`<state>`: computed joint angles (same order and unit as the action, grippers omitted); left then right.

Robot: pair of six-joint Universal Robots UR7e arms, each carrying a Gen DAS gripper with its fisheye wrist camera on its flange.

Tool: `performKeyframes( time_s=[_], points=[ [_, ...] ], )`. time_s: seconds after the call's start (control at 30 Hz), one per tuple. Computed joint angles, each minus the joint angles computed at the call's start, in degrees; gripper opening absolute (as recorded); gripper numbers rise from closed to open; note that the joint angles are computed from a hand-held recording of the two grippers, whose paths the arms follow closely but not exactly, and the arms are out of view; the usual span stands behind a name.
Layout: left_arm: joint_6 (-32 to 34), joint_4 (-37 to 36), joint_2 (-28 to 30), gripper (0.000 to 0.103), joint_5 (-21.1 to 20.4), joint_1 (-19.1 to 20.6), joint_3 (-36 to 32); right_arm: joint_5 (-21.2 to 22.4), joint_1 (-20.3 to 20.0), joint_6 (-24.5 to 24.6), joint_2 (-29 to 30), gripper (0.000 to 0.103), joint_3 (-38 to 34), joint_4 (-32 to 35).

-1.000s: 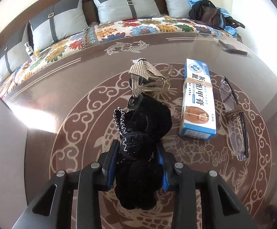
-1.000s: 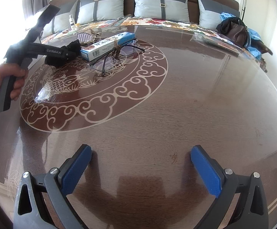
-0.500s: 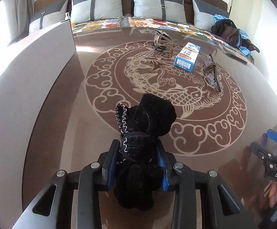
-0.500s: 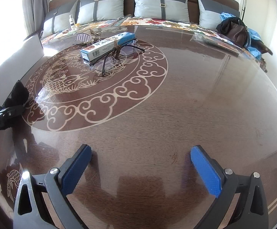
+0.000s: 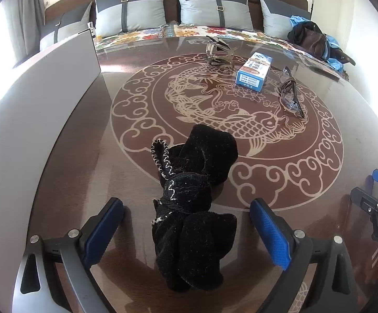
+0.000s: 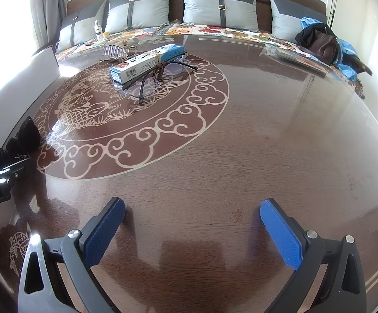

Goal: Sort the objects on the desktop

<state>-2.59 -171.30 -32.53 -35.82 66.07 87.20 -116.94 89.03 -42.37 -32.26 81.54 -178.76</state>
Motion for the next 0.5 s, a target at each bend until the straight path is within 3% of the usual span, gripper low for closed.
performKeyframes(
  time_s=[0.5],
  points=[
    [-0.43, 0.10, -0.35, 0.103, 0.11, 0.09, 0.24, 0.00, 0.00, 0.01, 0.03, 0.103, -0.02, 0.00]
  ],
)
